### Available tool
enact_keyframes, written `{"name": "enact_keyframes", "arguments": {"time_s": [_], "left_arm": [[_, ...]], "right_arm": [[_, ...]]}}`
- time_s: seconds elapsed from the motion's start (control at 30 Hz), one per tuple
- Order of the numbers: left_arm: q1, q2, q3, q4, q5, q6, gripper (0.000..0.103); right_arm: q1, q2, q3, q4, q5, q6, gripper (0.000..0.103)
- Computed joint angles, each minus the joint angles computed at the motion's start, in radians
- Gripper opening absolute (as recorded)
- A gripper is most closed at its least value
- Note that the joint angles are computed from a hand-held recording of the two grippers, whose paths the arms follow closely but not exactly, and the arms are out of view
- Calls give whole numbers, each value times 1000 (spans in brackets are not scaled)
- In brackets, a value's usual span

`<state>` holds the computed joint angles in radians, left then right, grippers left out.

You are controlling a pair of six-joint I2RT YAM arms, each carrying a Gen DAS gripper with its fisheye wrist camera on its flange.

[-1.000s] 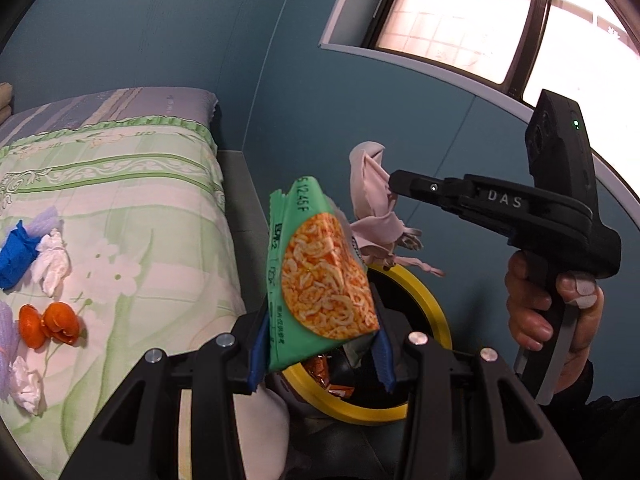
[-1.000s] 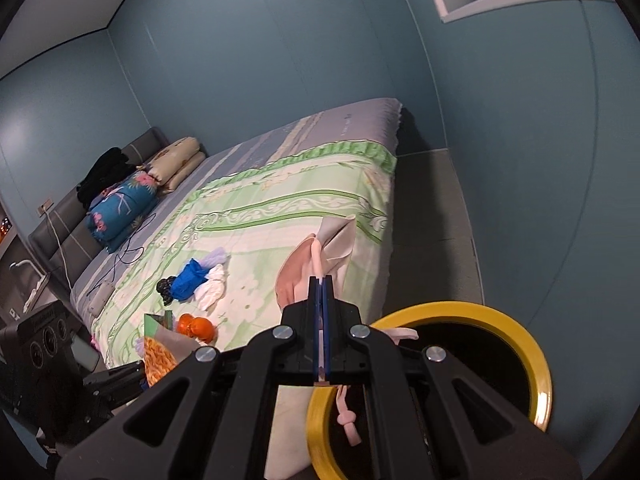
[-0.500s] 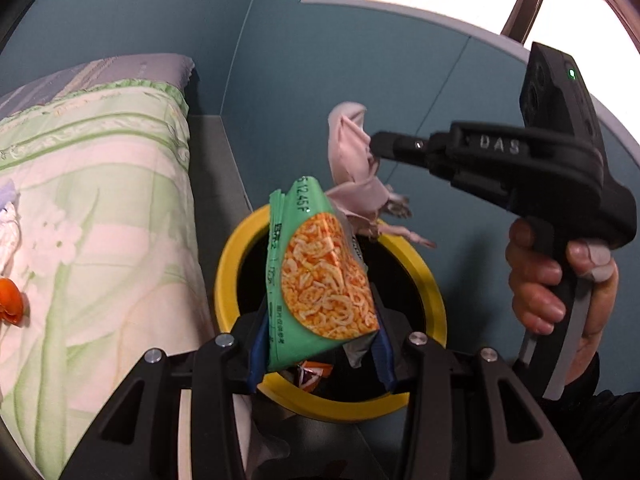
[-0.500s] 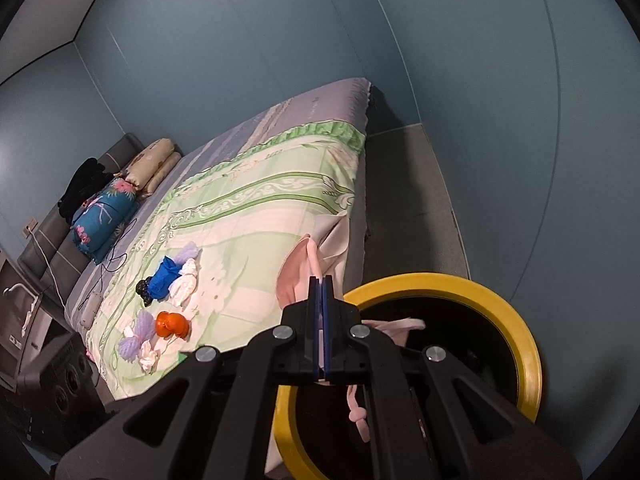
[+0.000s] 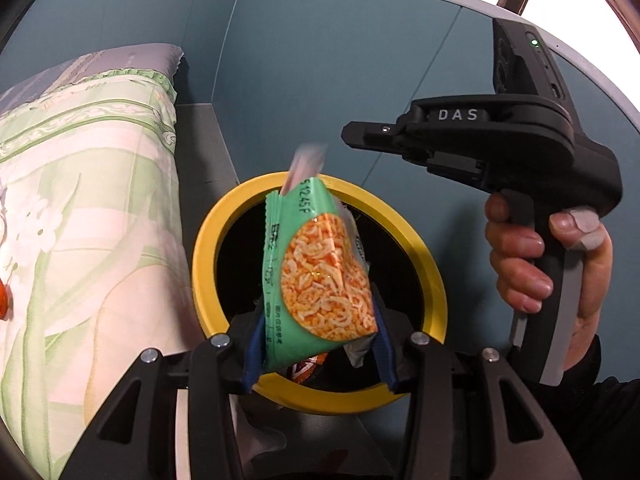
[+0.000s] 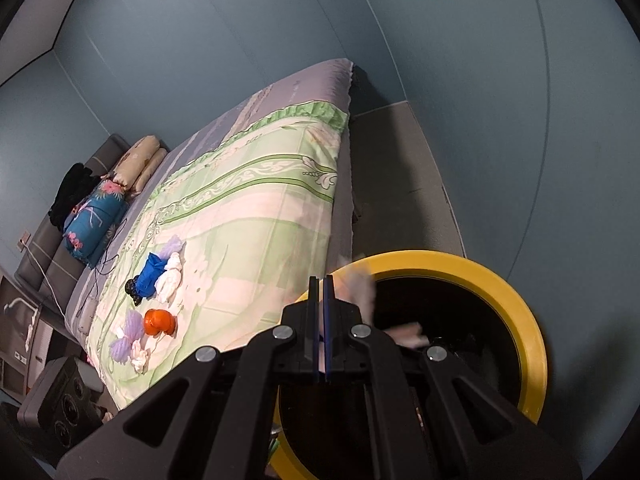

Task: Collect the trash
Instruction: 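Open the right tool to drop the pink cloth while the left tool releases the packet, then move both open tools back over the bed toward the remaining trash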

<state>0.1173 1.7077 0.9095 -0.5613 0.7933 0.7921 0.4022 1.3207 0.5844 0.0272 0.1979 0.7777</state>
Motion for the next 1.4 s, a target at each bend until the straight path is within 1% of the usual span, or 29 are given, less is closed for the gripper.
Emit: {"name": "enact_keyframes", "arguments": {"time_s": [0.17, 0.23, 0.3, 0.33, 0.4, 0.5, 0.53, 0.57, 0.6, 0.63, 0.67, 0.73, 0.8, 0.9, 0.97, 1.0, 1.07, 1.1, 1.17, 1.23, 1.3, 1.4], "left_arm": [[8, 9, 3, -7, 18, 3, 57], [13, 9, 2, -4, 27, 1, 68], [21, 13, 10, -19, 42, 7, 70], [28, 16, 15, -29, 46, 15, 74], [41, 17, 26, -38, 55, 16, 77], [72, 10, 46, -52, 57, 20, 77], [91, 10, 57, -61, 62, 25, 77], [113, 2, 65, -57, 60, 22, 77], [132, -1, 74, -56, 61, 25, 77], [161, -4, 88, -56, 63, 27, 77], [189, -3, 107, -60, 66, 27, 77], [255, 18, 171, -87, 75, 24, 77], [320, 42, 225, -105, 89, 24, 77], [408, 77, 320, -129, 111, 11, 78], [460, 97, 373, -136, 121, 5, 81], [491, 106, 399, -127, 123, -4, 81], [528, 123, 439, -115, 122, -22, 82], [555, 142, 470, -109, 120, -34, 82], [592, 171, 524, -115, 117, -47, 83], [620, 205, 578, -104, 103, -75, 83], [647, 239, 625, -106, 91, -80, 83], [668, 280, 677, -93, 64, -98, 83]], "right_arm": [[-32, -5, -21, 7, -6, 14, 2], [-42, -17, -28, 4, -2, 17, 2], [-47, -29, -36, 7, 7, 25, 2], [-51, -36, -40, 8, 6, 25, 2], [-55, -49, -45, 8, 7, 24, 2], [-52, -66, -49, 16, 10, 16, 4], [-43, -65, -46, 16, 15, 18, 7], [-38, -71, -48, 21, 14, 20, 25], [-32, -79, -50, 32, 15, 22, 48], [-30, -79, -51, 44, 17, 19, 51], [-12, -78, -39, 38, 36, 13, 47], [23, -62, -1, 9, 74, -4, 47], [51, -35, 39, 1, 73, -22, 47], [111, 24, 120, -4, 87, -61, 47], [162, 76, 190, -8, 102, -99, 49], [180, 100, 218, 3, 100, -117, 54], [215, 152, 282, 5, 105, -146, 59], [237, 180, 316, 10, 113, -167, 66], [276, 238, 379, 33, 129, -214, 76], [301, 283, 428, 52, 143, -250, 80], [320, 325, 473, 68, 149, -282, 88], [337, 388, 537, 86, 136, -326, 93]]}}
